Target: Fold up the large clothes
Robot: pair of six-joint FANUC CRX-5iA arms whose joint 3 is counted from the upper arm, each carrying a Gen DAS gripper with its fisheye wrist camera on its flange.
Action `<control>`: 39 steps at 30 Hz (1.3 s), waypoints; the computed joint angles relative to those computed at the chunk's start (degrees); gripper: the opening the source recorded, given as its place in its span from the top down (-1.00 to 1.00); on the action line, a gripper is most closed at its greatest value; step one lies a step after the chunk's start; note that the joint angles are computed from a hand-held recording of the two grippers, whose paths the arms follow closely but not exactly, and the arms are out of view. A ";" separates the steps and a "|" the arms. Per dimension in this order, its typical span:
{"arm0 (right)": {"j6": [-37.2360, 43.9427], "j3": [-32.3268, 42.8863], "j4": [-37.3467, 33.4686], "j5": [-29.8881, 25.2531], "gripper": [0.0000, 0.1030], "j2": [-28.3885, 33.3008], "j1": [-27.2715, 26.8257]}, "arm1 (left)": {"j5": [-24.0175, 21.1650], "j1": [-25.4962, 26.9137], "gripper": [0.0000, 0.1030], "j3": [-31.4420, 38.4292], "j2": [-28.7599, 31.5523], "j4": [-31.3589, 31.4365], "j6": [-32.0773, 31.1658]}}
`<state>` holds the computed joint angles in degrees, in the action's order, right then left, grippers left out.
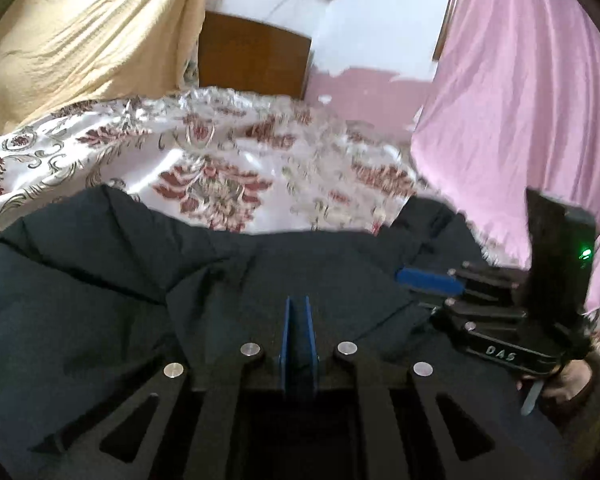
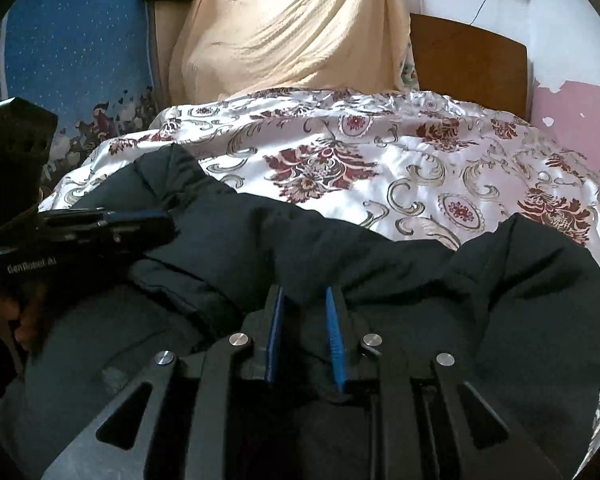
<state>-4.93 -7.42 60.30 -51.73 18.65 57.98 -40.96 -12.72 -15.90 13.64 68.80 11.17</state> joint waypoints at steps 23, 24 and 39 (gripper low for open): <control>-1.95 0.42 1.68 -4.38 0.35 1.40 1.95 | 2.87 0.30 0.63 -2.10 -3.02 -4.89 6.45; -1.56 1.23 0.28 -5.73 0.22 1.20 2.58 | 0.08 1.40 0.27 -1.67 -3.52 -6.21 8.96; -13.70 1.40 -1.26 -24.90 -0.67 -7.67 20.69 | -5.68 7.86 -1.00 -11.94 -30.16 -18.84 23.33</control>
<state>-18.63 -6.02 59.04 -76.63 10.98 78.66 -46.63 -4.86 -27.84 -16.52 49.96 34.50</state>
